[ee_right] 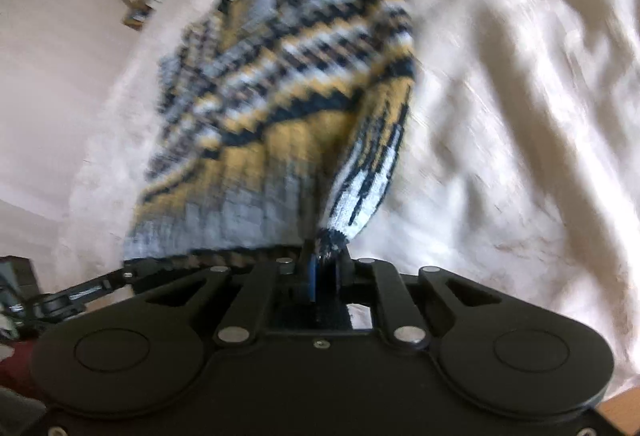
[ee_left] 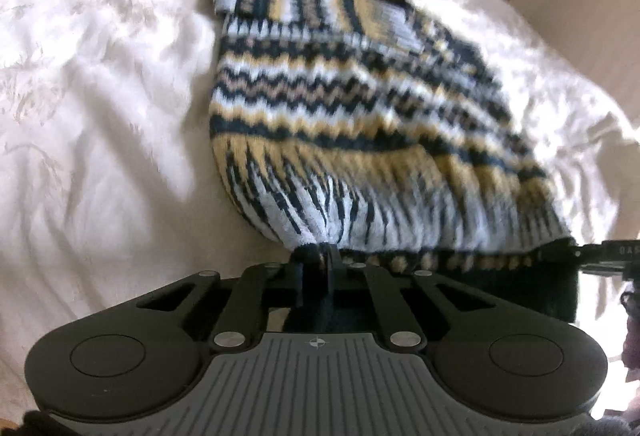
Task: Fold small clothes
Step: 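Lift the hem with both grippers and fold it toward the collar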
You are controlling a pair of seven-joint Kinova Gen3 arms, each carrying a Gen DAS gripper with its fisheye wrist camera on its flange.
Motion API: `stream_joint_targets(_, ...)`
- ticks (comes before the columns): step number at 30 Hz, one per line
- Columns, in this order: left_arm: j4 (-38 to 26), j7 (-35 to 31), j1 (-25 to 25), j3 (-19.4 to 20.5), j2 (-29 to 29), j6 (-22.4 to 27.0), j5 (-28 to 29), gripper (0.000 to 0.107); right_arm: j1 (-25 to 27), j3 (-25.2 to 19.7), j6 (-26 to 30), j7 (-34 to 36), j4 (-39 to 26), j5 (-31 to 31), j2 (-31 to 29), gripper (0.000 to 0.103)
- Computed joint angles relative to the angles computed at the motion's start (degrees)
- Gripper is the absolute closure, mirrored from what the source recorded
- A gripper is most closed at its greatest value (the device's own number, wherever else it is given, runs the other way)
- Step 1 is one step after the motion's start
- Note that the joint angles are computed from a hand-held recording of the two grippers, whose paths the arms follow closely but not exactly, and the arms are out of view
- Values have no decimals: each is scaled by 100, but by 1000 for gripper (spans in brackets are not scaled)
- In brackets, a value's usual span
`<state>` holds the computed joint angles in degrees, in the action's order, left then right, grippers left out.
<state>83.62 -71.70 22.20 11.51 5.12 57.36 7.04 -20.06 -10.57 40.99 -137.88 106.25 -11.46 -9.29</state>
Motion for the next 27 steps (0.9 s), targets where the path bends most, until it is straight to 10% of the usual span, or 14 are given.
stream_joint_targets(14,-1046,579,-37,-121,261,-448,-312,99,254,405,-1024,644,-486,-252,85,87)
stream_joint_targets(27,-3586,1188,431,-528,1932,71,-1094,98,957,766,-1568,2428,-1470,-1740,1385,87)
